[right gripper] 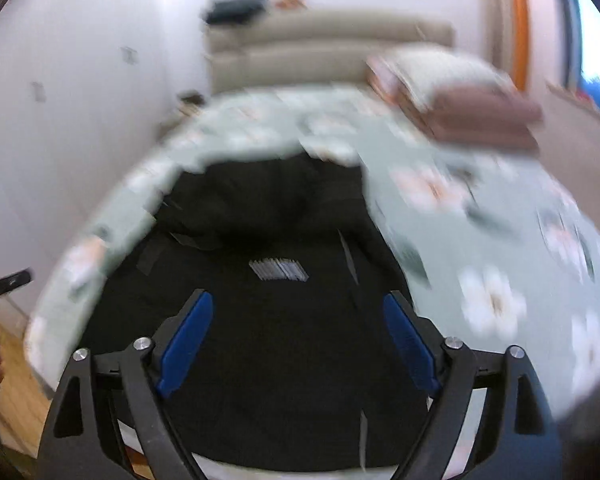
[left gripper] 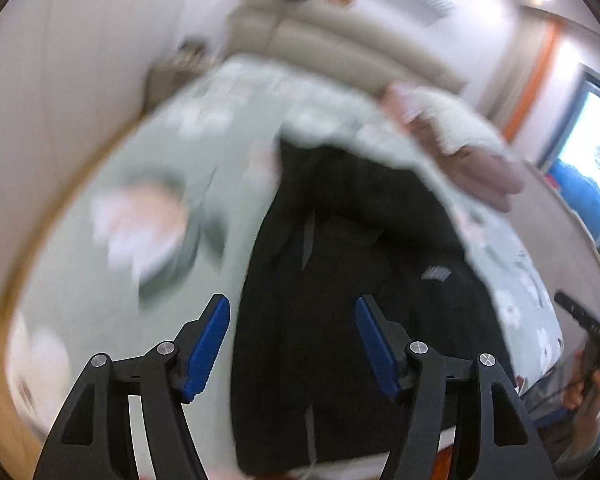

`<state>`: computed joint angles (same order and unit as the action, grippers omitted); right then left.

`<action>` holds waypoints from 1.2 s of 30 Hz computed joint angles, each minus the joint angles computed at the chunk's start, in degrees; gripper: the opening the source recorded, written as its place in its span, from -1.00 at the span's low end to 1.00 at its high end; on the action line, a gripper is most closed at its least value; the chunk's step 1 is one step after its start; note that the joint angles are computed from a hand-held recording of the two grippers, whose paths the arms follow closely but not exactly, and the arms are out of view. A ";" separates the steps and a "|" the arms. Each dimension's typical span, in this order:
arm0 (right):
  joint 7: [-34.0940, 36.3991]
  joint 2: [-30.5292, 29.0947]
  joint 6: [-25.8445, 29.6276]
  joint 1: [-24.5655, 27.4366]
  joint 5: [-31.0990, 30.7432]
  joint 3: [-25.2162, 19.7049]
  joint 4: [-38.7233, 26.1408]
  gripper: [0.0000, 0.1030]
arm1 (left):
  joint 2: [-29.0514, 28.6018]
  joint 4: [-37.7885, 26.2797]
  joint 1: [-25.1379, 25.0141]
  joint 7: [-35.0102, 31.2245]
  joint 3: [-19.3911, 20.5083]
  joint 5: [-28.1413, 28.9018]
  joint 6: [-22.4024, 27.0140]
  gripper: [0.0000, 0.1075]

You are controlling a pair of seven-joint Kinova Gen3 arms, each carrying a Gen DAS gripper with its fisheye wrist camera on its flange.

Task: Fold large clothes
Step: 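Grasp the jacket hem with both tools and lift it toward the hood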

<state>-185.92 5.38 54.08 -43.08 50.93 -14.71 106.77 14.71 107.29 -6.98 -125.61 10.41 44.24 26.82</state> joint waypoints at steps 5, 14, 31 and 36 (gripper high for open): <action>-3.75 -1.21 -9.03 3.97 -8.30 1.70 10.62 0.34 | 9.26 0.96 -1.34 5.45 0.36 -0.55 0.43 0.24; -0.44 -3.87 -23.05 12.12 -15.23 3.66 22.33 0.35 | 12.39 0.15 -0.12 9.48 1.89 -7.45 -0.10 0.24; 18.39 -1.65 -39.65 20.19 -33.79 2.38 28.40 0.02 | 13.85 2.62 -6.56 -0.63 6.10 1.36 5.44 -0.21; 22.66 -3.67 -40.23 16.31 -38.42 5.81 28.61 0.00 | 12.88 4.43 -8.76 -6.46 8.59 7.27 5.04 -0.23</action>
